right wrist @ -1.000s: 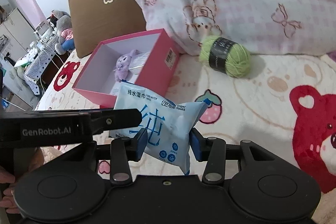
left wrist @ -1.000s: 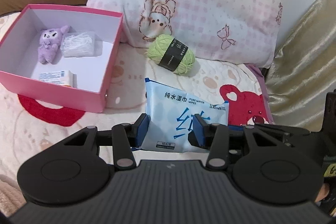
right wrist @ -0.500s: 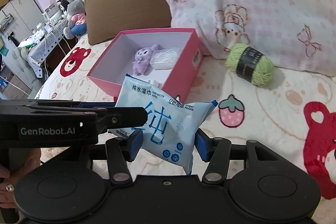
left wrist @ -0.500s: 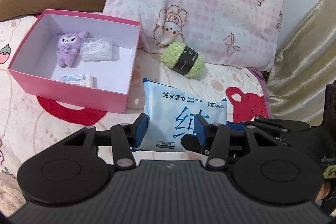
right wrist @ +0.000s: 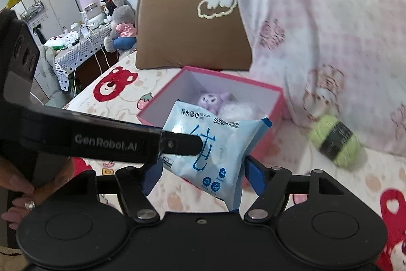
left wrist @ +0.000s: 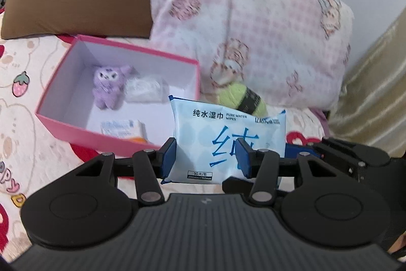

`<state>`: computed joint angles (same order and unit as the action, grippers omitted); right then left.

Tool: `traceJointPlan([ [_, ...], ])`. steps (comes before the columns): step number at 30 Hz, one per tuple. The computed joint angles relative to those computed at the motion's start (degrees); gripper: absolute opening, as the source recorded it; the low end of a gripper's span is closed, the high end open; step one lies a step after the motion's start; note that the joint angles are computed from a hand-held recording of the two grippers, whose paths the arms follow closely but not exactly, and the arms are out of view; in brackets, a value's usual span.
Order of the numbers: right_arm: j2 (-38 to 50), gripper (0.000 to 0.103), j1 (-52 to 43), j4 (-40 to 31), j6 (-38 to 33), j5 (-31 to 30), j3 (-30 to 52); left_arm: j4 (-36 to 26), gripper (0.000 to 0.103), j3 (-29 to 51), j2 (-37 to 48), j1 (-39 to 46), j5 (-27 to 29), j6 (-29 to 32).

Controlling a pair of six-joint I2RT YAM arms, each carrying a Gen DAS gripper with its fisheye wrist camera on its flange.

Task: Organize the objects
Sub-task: 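Lift the wet wipes pack with the right gripper and carry it over the pink box, then lower the wet wipes pack into the pink box beside the doll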

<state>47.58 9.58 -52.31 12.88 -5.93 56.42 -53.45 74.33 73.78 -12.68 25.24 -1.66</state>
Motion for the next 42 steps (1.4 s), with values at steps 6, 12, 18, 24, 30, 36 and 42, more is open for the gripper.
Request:
traceJointPlan([
  [6,9.73,0.076,1.45,4.20,-0.83,0.48,3.80,0.99,0.048,5.76,6.60,4.53,1.36,1.69],
  [12,21.89,0.077,-0.13,7.19,-2.80,-1.79,9.93,2.58,0.048,11.88,15.35,5.82,-0.68,2.50],
  [18,30.12,0.075,-2.17,9.71,-2.99,-4.38,13.42,4.79,0.046,15.89,23.93,8.54,2.12,1.85],
  [24,39.44,0.058,-3.47,12.30,-3.53,-4.51,16.17,9.18,0.042,15.60,29.68,9.22,1.31,-0.53],
  [30,46.51,0.043,-3.52,15.47,-4.17,-2.42,17.41,13.76,0.038,14.07,34.79,8.00,-2.28,-2.74],
  [36,51.73,0.041,-2.90,17.72,-4.21,0.06,17.02,18.90,0.037,12.19,38.21,6.54,-4.84,-3.50],
  [42,57.23,0.041,-3.95,14.48,-1.41,-3.35,20.05,15.10,0.037,15.06,41.54,6.20,-6.49,-3.47],
])
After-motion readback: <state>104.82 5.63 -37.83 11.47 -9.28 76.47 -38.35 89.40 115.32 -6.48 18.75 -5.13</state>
